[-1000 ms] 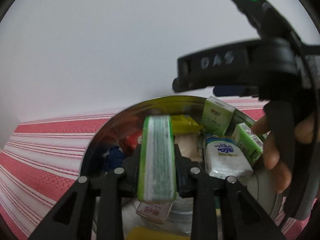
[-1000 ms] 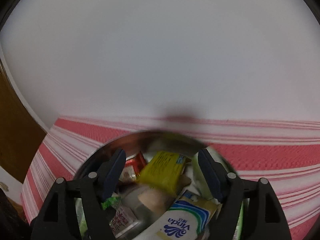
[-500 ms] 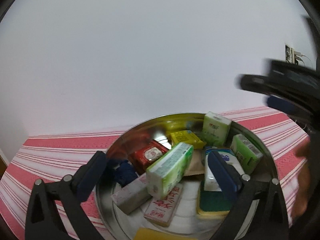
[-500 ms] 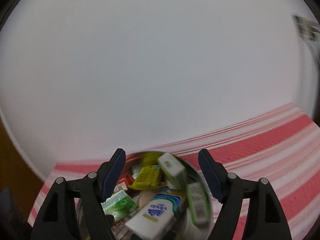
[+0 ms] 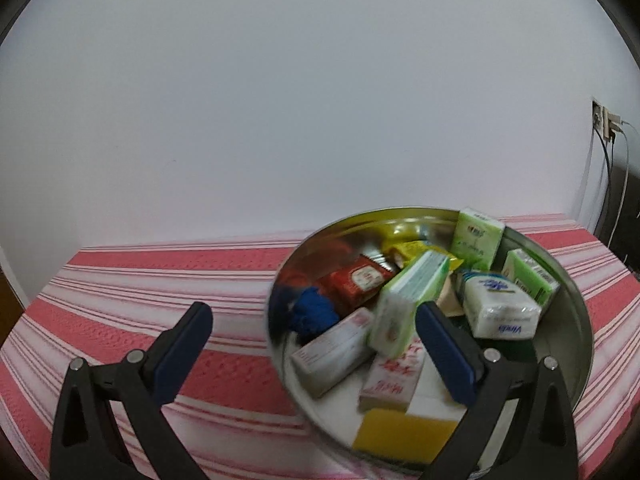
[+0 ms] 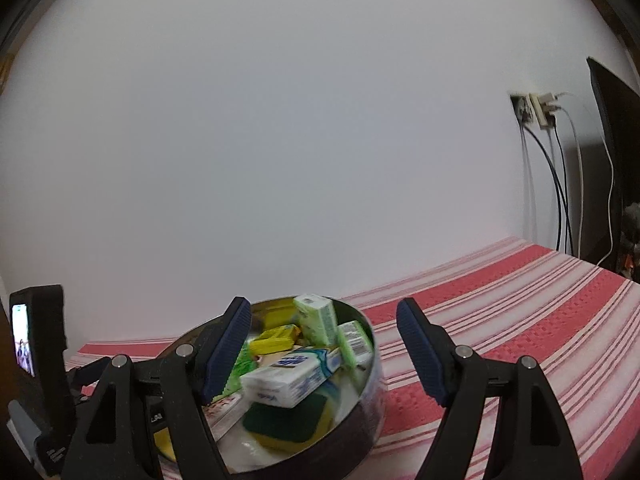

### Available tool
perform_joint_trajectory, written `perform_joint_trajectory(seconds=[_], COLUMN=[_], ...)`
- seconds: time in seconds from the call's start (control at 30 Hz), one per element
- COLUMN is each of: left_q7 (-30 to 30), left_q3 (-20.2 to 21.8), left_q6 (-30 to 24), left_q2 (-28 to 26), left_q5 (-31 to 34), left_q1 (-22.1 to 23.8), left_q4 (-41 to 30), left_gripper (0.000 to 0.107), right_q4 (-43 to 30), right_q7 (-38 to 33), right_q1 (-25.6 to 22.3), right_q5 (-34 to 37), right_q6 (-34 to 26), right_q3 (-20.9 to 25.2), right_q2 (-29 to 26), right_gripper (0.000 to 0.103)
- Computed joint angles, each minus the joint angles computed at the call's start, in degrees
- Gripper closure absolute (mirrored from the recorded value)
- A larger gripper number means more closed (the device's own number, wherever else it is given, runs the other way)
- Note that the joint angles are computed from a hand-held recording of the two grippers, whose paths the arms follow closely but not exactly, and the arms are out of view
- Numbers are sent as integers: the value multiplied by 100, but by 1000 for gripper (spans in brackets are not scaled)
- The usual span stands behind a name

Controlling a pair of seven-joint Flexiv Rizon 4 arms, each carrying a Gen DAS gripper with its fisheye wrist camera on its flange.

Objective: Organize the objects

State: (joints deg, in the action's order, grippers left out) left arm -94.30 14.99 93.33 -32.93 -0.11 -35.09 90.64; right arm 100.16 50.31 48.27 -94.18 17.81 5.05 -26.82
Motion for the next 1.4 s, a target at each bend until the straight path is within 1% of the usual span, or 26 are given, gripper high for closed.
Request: perform_joint_trajectory(seconds=[0.07, 0.17, 0.23, 0.3, 0.37, 0.43, 0.47, 0.5, 0.77, 0.83, 0.93, 1.0, 1.17, 1.27, 1.33, 1.4], left_q7=[-79, -143, -169, -156, -89, -18, 19, 64, 509, 612, 715, 740, 763, 741, 678, 566], left_q3=[208, 382, 554, 571, 539, 602, 644, 684, 695, 634, 660, 759, 493, 348, 365, 490], left_q6=[34, 141, 174, 274, 351, 435, 486, 521, 695, 720, 701, 612, 547, 417, 344, 289], left_q2=[-6, 7, 3, -10, 11, 16, 8, 2, 61, 84, 60, 22, 155, 226, 249, 255], left_q5=[45, 87, 84, 51, -5, -68, -112, -169, -691, -801, -975, -1090, -1071, -1037, -962, -867], left_q1=[-145, -263, -386, -396, -374, -430, -469, -509, -614, -593, -667, -782, -585, -471, -466, -541], left_q4=[34, 119, 145, 191, 265, 326, 350, 369, 615, 663, 660, 619, 695, 707, 702, 683], left_gripper=[4, 4, 4, 4, 4, 4, 4, 4, 4, 4, 4, 4, 4, 4, 4, 4], right_q4=[-165, 86, 47, 162, 132, 201, 323, 283, 220, 233, 257, 293, 439, 528, 523, 522], right_q7=[-162, -414, -415, -446, -433, -450, -473, -521, -793, -828, -858, -876, -795, -691, -702, -683], right_q1=[103, 95, 149, 157, 225, 218, 163, 174, 231, 222, 186, 145, 37, -75, -132, -191], right_q5=[37, 112, 113, 152, 178, 215, 231, 262, 173, 160, 114, 76, -75, -166, -141, -144], right_q6=[10, -121, -219, -324, -478, -527, -515, -562, -710, -721, -670, -600, -464, -297, -201, -78], right_q3=[-58, 56, 76, 124, 152, 184, 208, 228, 234, 232, 230, 235, 254, 281, 294, 294], right_q2=[-136, 123, 68, 193, 162, 231, 358, 326, 286, 291, 300, 325, 416, 476, 475, 478], right_gripper=[26, 26, 26, 26, 26, 26, 26, 26, 26, 26, 25, 25, 25, 25, 25, 25])
